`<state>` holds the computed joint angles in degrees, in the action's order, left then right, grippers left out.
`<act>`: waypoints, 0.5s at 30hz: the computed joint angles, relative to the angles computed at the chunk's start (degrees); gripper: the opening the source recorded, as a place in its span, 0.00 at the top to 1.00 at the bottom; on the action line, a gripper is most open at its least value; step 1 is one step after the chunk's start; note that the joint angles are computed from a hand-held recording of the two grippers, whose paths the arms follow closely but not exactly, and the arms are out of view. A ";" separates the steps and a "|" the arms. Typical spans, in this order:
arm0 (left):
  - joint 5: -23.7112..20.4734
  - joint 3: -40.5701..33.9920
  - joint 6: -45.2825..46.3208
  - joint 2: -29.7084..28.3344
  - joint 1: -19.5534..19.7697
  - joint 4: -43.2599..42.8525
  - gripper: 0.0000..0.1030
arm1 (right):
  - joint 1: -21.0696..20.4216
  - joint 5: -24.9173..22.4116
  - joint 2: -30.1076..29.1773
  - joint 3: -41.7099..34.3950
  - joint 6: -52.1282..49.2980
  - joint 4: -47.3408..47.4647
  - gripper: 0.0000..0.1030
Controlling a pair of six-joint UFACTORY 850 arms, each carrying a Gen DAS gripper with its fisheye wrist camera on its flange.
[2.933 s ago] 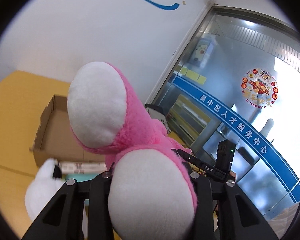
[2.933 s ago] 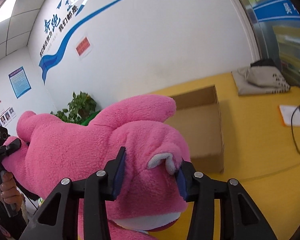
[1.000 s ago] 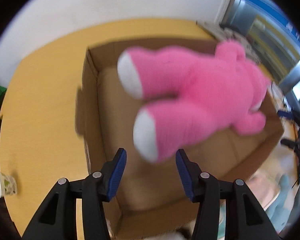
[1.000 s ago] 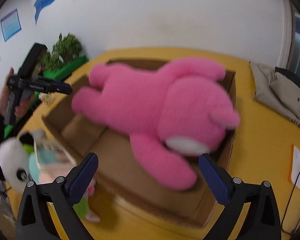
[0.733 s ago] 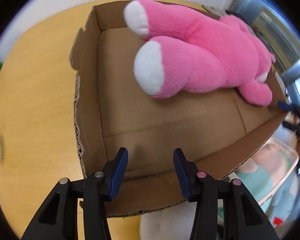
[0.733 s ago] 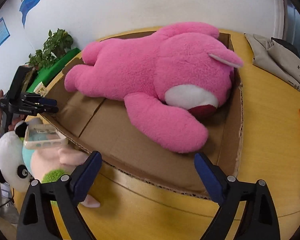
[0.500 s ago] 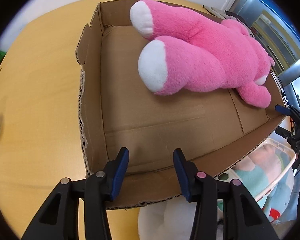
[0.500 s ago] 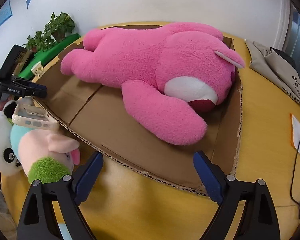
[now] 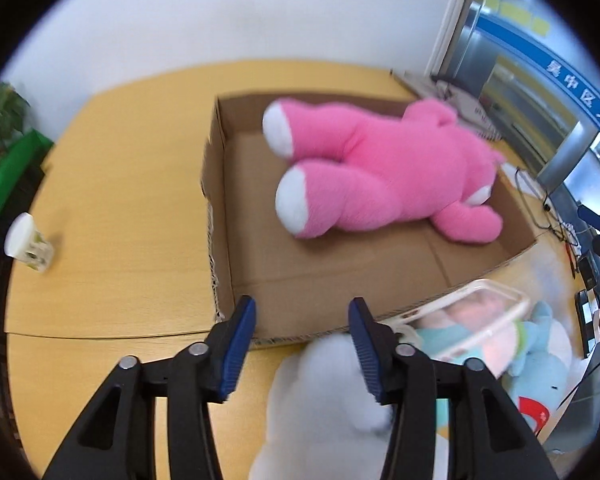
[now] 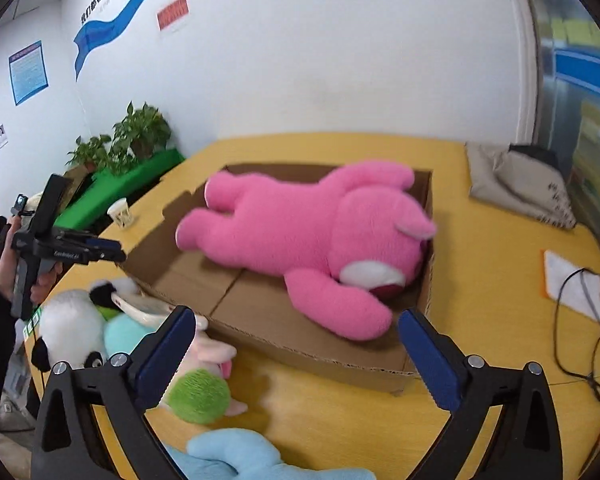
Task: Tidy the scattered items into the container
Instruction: 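Move both grippers to the light blue plush with red HaHa scarf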
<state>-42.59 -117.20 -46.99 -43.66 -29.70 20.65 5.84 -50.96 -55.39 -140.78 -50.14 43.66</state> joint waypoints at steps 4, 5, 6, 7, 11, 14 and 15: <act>4.26 6.48 -14.24 4.90 -4.26 14.04 0.28 | 0.38 5.82 10.53 16.50 -8.23 8.53 0.00; 5.66 9.92 -18.83 7.18 -5.14 17.36 0.26 | 0.36 6.57 12.81 20.25 -10.83 10.61 0.00; 5.50 10.95 -22.10 7.90 -5.87 19.36 0.24 | 0.38 7.53 14.98 23.86 -13.14 12.16 0.00; 5.29 13.25 -26.48 9.35 -6.75 21.88 0.24 | 0.53 8.35 16.62 26.46 -14.43 12.91 0.00; 7.59 20.68 -41.05 13.67 -9.63 29.92 0.24 | 0.56 10.77 22.87 37.31 -21.65 16.79 0.00; 10.74 24.10 -48.81 15.14 -11.59 34.59 0.24 | 0.37 10.18 26.09 43.15 -25.37 19.36 0.00; 11.99 24.55 -49.69 15.23 -12.19 35.55 0.24 | 0.18 9.66 27.03 44.87 -26.86 20.38 0.00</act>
